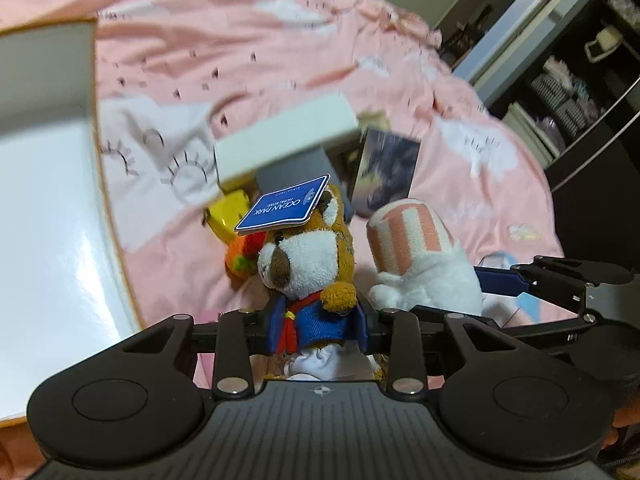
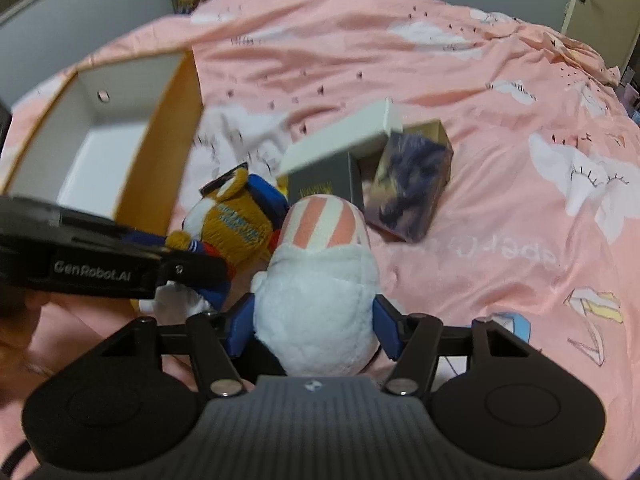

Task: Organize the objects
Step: 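Carry both plush toys over the open cardboard box and lower them inside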

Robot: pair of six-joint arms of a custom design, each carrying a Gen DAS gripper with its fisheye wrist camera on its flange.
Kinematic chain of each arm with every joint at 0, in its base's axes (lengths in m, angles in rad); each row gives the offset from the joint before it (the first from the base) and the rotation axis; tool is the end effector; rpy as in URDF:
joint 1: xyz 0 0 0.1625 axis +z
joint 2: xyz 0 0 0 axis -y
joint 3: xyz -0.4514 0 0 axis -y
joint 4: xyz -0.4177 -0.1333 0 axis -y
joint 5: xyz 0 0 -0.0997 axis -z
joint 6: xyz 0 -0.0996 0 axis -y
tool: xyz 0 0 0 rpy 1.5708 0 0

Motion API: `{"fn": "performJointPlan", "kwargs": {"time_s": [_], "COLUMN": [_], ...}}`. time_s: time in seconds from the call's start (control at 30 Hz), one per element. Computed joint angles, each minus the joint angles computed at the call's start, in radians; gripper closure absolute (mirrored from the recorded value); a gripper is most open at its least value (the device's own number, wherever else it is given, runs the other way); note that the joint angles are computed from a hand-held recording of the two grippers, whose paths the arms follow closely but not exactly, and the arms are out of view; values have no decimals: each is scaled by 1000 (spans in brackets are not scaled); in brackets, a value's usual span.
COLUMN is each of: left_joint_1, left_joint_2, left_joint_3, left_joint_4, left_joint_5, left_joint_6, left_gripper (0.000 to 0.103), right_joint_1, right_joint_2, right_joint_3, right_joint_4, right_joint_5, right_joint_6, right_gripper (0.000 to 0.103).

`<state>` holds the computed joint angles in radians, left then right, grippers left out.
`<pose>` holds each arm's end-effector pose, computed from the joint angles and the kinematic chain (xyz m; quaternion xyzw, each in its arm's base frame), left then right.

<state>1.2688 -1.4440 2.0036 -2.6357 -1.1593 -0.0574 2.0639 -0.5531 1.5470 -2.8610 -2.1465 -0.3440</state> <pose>0.0039 -0.5694 0.3569 0.0649 0.9470 -0.2761 0.1509 0.4160 -0.6071 -0.0013 0.3472 -0.8835 0.1621 0.2695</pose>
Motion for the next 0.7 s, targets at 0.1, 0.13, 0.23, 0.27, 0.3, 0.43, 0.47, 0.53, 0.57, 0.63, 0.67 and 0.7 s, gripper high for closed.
{"fn": "performJointPlan", "kwargs": {"time_s": [0.1,0.13,0.23,0.27,0.3,0.43,0.47,0.53,0.57,0.63,0.67,0.7], "left_joint_1": [-10,-13,-26,-30,-35,-45,-45,-45,-42,-34,-26,-19], "left_joint_2": [-35,-47,-85,-97,-109,-151,-159,-173,-178,-184,-185,-191], "left_joint_3": [16,21,35,40,43,48,49,46,42,37,33,32], "left_joint_4": [-40,-55,-112,-132,-147,-195,-204,-211,-210,-200,-193,-179], "left_joint_5": [-1,-2,6,16,29,85,102,139,158,188,201,211], "left_joint_6": [2,2,9,14,18,24,24,23,20,12,4,-4], "left_gripper": [64,64,64,64,64,64,64,64,64,64,64,64], "right_joint_1": [17,24,49,56,64,84,88,92,94,94,93,92], "right_joint_2": [-1,1,12,14,20,56,68,95,110,140,155,170], "right_joint_3": [-11,-16,-36,-42,-53,-113,-130,-168,-189,-231,-250,-271], "right_joint_4": [-13,-22,-55,-65,-73,-78,-74,-58,-44,-15,1,22], "right_joint_5": [39,48,76,90,104,171,188,226,246,280,293,308], "right_joint_6": [-11,-22,-60,-69,-76,-94,-95,-91,-81,-62,-52,-37], "right_gripper": [40,40,40,40,40,40,40,40,40,40,40,40]}}
